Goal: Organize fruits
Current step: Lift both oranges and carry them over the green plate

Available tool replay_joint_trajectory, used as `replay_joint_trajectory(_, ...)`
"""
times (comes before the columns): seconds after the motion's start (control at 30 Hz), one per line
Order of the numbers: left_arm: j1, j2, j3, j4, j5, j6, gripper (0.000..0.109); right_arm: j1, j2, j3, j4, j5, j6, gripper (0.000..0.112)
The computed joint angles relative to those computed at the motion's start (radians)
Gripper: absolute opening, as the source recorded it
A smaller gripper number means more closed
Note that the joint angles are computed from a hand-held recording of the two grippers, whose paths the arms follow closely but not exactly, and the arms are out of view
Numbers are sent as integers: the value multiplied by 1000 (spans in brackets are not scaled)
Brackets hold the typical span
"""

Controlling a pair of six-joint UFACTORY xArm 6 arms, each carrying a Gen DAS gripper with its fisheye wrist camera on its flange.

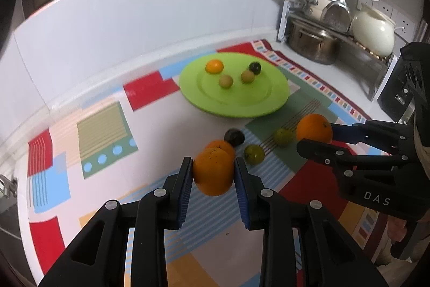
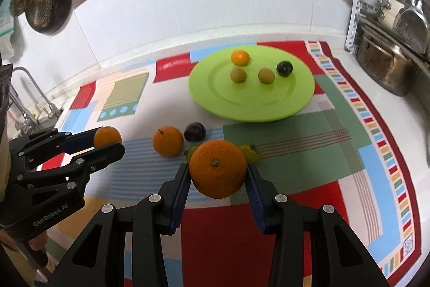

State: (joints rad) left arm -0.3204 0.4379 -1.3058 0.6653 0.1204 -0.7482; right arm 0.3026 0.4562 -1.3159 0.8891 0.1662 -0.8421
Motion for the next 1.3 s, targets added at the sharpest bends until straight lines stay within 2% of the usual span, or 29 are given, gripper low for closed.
replay_joint_trajectory(0.13, 4, -14, -15, 119, -11, -97, 31, 2, -22, 2, 83, -9, -80, 42)
replay_joint_trajectory(0.5, 5, 2, -102, 227, -22, -168, 31, 0, -47, -38, 242, -21, -229, 42)
replay_joint_trajectory(0.87, 0, 72, -232, 118, -13, -43, 31, -6, -8, -133, 250, -38, -245, 42)
replay_joint_trajectory(1.1, -8, 145, -345, -73, 6, 145, 31, -20, 41, -219, 158, -30, -168, 42)
replay_joint_trajectory(1.3, -10, 212, -455, -143, 39, 232, 31, -34, 97, -306, 59, -12, -79, 42)
